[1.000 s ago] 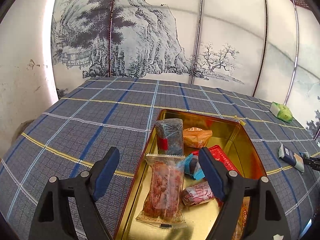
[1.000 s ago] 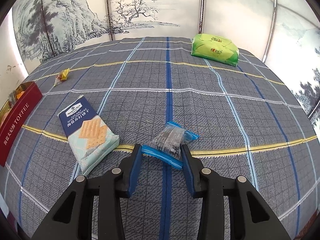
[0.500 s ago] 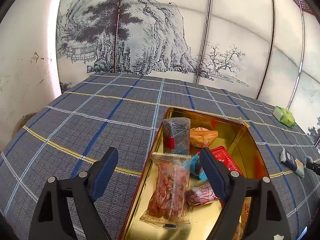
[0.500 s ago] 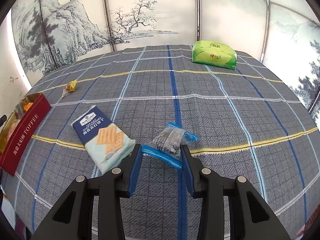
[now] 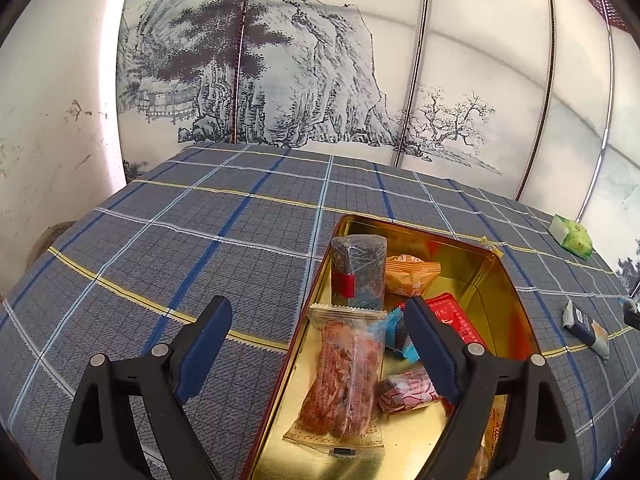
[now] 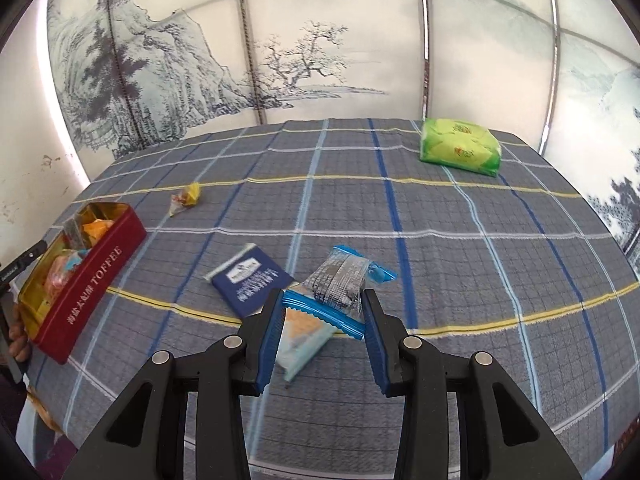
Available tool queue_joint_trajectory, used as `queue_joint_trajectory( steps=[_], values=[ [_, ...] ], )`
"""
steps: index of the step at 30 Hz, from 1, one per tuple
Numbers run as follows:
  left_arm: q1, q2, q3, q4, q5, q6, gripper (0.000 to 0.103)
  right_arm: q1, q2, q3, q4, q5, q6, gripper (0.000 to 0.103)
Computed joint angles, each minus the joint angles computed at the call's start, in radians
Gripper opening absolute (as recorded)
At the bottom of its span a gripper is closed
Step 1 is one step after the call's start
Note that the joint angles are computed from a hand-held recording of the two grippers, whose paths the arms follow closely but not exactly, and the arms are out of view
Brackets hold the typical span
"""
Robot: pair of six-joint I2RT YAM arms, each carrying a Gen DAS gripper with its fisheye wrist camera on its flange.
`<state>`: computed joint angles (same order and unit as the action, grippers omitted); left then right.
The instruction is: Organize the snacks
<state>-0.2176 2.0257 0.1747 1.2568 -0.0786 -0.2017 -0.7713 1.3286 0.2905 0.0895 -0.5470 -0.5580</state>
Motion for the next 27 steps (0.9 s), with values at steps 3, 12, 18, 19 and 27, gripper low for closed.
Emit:
queue_joint_trajectory(
  steps=[3,12,18,19,27],
  values=[
    [-0.002,0.0,-0.001,-0.001,-0.002,-0.004,0.085,0.057,-0.069,-0.016,-0.034,0.01,0.027,0.04],
    [-0.002,-0.001,0.001,-0.004,-0.002,-0.005,0.085,0.273,-0.234,-0.038,-0.114,0.068,0.133,0.04],
    [0.0,-0.002,0.001,-0.004,0.001,-0.004,0.087,0.439,-0.28,-0.041,-0.123,0.132,0.206,0.04],
    [0.0,-0.001,0.001,-0.005,0.001,-0.004,0.088,0.476,-0.285,-0.04,-0.122,0.148,0.223,0.04],
    [-0.002,0.0,0.002,-0.004,-0.001,-0.006,0.088,0.662,-0.244,-0.018,-0.069,0.227,0.312,0.04]
  ],
)
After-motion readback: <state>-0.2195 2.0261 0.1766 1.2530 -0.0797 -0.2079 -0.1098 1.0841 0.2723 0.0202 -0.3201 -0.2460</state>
